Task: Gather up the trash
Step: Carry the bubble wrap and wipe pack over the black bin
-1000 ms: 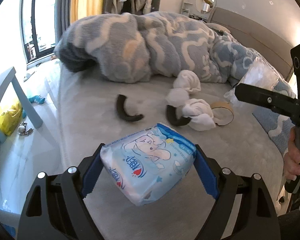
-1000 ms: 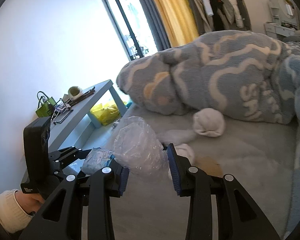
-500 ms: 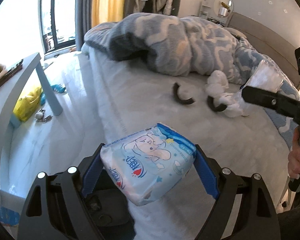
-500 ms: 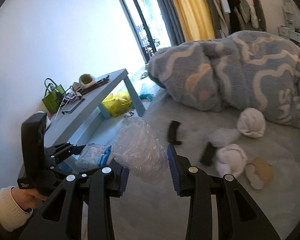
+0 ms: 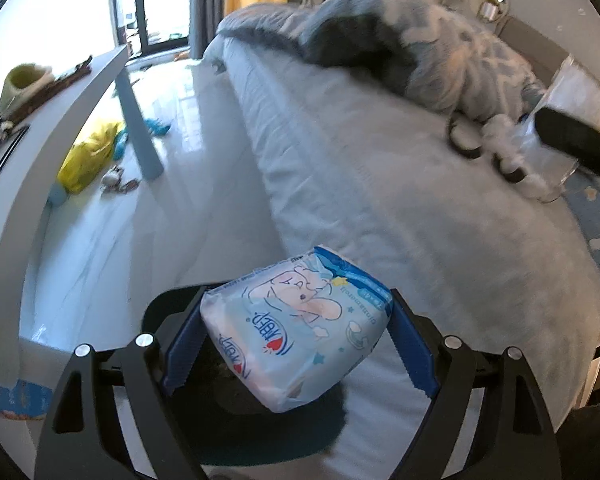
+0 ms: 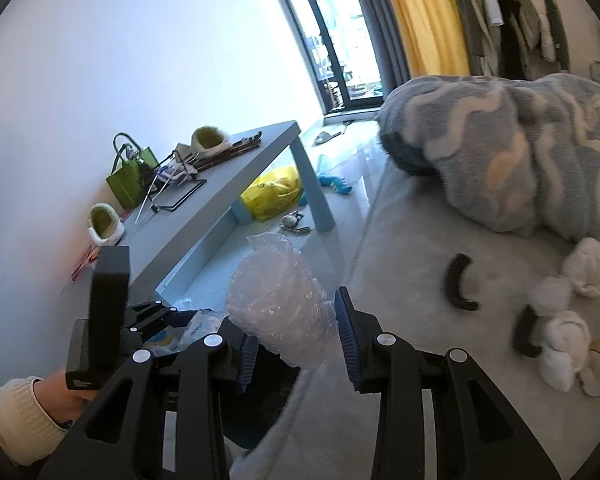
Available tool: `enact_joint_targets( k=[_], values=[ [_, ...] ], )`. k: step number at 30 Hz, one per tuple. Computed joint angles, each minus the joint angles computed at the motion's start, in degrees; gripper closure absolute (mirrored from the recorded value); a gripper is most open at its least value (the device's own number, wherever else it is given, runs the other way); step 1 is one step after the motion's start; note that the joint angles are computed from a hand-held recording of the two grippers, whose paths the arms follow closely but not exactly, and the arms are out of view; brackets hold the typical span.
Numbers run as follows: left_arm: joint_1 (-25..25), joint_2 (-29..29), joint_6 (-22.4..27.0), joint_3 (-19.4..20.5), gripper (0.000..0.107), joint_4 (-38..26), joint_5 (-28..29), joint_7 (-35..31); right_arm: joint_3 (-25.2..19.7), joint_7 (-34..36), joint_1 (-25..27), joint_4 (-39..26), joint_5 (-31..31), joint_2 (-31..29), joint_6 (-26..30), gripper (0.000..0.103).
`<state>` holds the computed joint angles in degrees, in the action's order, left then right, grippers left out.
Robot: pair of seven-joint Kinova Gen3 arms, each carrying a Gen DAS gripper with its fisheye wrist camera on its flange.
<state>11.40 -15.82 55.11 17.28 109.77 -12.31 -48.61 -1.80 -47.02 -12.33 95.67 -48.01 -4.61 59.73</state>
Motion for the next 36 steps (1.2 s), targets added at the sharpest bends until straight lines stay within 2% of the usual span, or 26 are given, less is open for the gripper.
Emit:
enact_joint_targets(
  k=[8, 22, 31, 36],
  values=[
    [-1.1, -2.1, 1.7, -7.1, 0.021, 4.1, 5.8, -8.3, -5.1, -8.2, -4.7, -2.0, 6.5, 2.9, -3.7, 0.066],
    [-5.6, -7.3, 5.5, -11.6, 0.014, 7.2, 10.8, -19.8, -11.0, -21.6, -13.4, -5.6, 18.4, 9.0, -7.0, 0.066],
    [-9.2, -12.6, 5.6, -14.4, 0.015, 7.7, 12.7, -24.2, -12.6, -31.0, -18.7, -7.7, 28.0, 13.2, -6.6, 0.066],
    [-11.0, -16.4, 4.5, -16.0, 0.021, 7.9, 13.4, -25.9, -13.0, -36.5, -21.9, -9.2, 33.2, 15.9, -5.6, 0.066]
  ],
)
